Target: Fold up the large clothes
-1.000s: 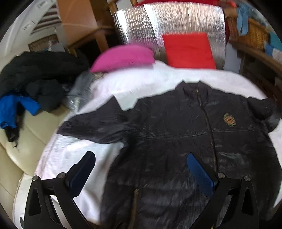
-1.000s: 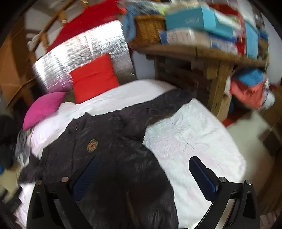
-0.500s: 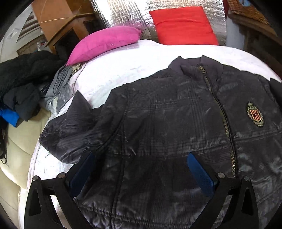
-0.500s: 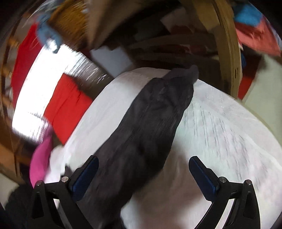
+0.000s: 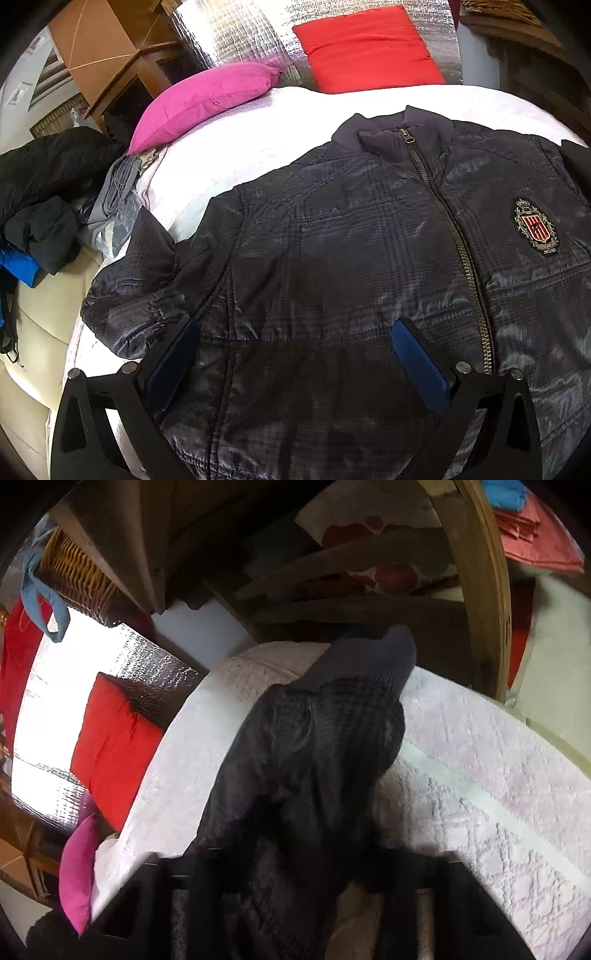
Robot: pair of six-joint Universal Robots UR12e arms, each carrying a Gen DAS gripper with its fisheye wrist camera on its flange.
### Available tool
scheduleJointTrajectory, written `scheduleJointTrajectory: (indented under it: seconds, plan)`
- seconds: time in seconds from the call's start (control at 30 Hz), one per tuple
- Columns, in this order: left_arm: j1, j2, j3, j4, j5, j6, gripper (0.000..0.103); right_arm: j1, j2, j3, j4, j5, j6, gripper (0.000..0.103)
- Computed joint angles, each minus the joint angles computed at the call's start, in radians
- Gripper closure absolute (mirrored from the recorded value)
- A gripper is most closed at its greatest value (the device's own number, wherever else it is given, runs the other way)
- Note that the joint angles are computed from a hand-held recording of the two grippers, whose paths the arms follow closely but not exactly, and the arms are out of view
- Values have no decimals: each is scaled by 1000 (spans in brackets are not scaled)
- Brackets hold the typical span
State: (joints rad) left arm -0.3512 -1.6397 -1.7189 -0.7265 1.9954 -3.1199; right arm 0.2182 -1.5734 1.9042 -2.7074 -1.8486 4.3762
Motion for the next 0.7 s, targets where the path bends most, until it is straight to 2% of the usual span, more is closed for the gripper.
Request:
scheduleJointTrajectory:
  seconds: [0.03, 0.13, 0.2, 0.43, 0.6, 0.67, 0.7]
  plan:
    - [0, 1, -2, 4, 0, -4, 0, 5, 1, -2, -12, -11, 2, 82]
    - [5, 5, -5, 24, 0, -17, 0, 37, 8, -20, -40, -68, -33, 85]
    - [9, 7, -6, 40, 3, -23, 0, 76, 26, -56, -64, -114, -93, 85]
    - [46, 20, 1, 27, -24, -78, 0, 212, 95, -205, -108, -188, -285, 85]
    - [79, 43, -15, 40, -34, -87, 0, 313, 173, -321, -142, -158, -387, 85]
    - [92, 51, -22, 49, -32, -88, 0, 345, 202, -352, -155, -115, -404, 85]
    - [97, 55, -26, 53, -30, -89, 0, 377, 235, -384, -156, -64, -402, 85]
